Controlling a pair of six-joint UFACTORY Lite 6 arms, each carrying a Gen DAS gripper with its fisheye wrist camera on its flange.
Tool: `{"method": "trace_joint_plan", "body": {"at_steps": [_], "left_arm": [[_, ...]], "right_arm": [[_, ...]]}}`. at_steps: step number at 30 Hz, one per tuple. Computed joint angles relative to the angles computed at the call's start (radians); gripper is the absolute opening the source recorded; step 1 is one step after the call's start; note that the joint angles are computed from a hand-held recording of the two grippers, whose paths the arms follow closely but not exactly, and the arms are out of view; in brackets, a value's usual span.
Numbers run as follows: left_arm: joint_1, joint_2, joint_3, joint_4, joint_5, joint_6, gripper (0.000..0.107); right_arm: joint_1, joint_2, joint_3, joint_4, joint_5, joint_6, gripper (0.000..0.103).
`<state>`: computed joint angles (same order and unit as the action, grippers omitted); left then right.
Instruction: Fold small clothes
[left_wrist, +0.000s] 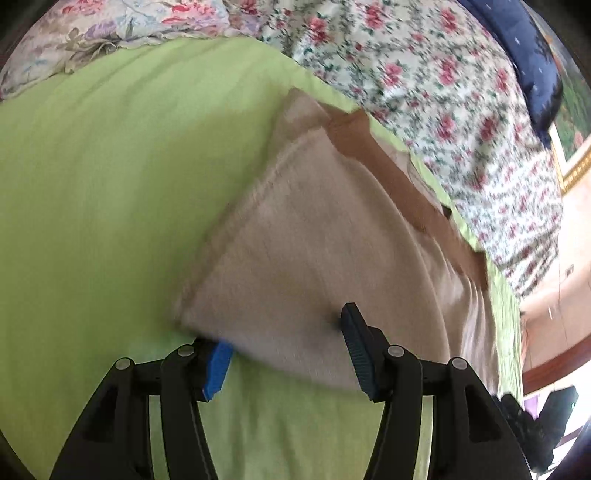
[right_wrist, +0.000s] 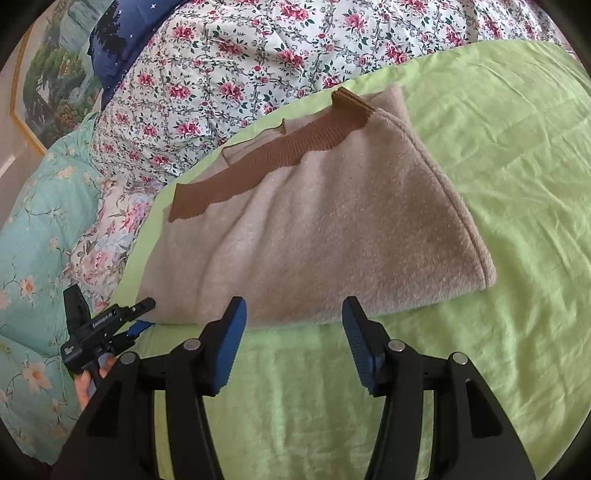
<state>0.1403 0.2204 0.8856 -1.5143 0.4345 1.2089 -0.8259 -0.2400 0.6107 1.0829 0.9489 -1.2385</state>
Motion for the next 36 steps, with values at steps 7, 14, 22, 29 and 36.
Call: {"method": "trace_joint_plan", "body": {"at_steps": [7,14,22,29,36], "left_arm": [[-0.047,0.106,0.167,0.078,-0.070,-0.107,0.028],[-0.148,-0.040,0.147,0.060,-0.131,-0.064,0.011],[-0.451,-0.062,0.253,0.099,-0.185,-0.101,0.010],[-0.640,0.158,0.379,0.205,-0.258,-0.188,0.010],[-0.624,0.150,0.355,0.052,-0.235,-0.022,0.010]], "right_arm": [[0.029,0.097,0.102,0.018,-0.022,0.019,0.056],[0.063,0.214,0.218,0.031,-0.039,0.016,0.056],[0.075,0.351,0.395,0.021,0.031,0.053,0.056],[0.156,0.545,0.641,0.030,0.166,0.149,0.056],[0.359,0.839,0.943,0.012,0.175,0.286,0.056]]}}
